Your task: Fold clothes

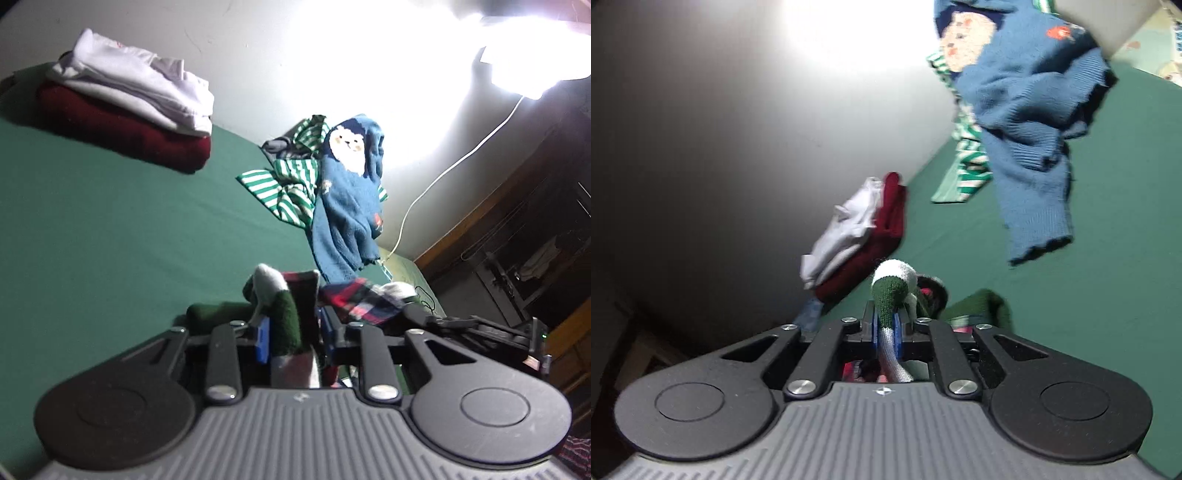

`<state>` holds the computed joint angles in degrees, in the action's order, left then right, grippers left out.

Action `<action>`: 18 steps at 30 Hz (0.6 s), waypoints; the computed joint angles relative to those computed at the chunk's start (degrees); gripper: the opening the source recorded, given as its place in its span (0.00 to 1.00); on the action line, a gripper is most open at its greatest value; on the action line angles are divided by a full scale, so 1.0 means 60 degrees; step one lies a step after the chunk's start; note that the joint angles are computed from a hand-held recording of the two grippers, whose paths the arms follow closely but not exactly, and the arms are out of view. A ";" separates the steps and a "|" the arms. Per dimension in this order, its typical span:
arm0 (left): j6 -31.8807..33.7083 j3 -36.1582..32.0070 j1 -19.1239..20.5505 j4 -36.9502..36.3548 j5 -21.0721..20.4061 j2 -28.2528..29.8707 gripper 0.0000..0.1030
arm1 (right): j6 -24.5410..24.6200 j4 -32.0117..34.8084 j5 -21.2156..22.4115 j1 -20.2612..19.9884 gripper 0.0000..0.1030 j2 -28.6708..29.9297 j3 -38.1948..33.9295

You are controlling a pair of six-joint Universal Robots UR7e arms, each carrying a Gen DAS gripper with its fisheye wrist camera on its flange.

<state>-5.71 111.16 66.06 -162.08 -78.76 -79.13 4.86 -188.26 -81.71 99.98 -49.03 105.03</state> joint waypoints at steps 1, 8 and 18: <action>0.0002 -0.0093 0.0116 0.0146 -0.0038 0.0115 0.24 | 0.0178 0.0092 -0.0460 -0.0024 0.09 0.0115 -0.0119; -0.0139 -0.0390 0.0621 0.0334 -0.0445 0.0428 0.28 | -0.0175 0.0317 -0.1882 0.0069 0.42 0.0208 -0.0228; 0.0105 -0.0587 0.0551 0.0084 -0.0344 0.0739 0.28 | -0.4541 -0.1298 -0.3928 0.1455 0.31 0.0497 -0.0265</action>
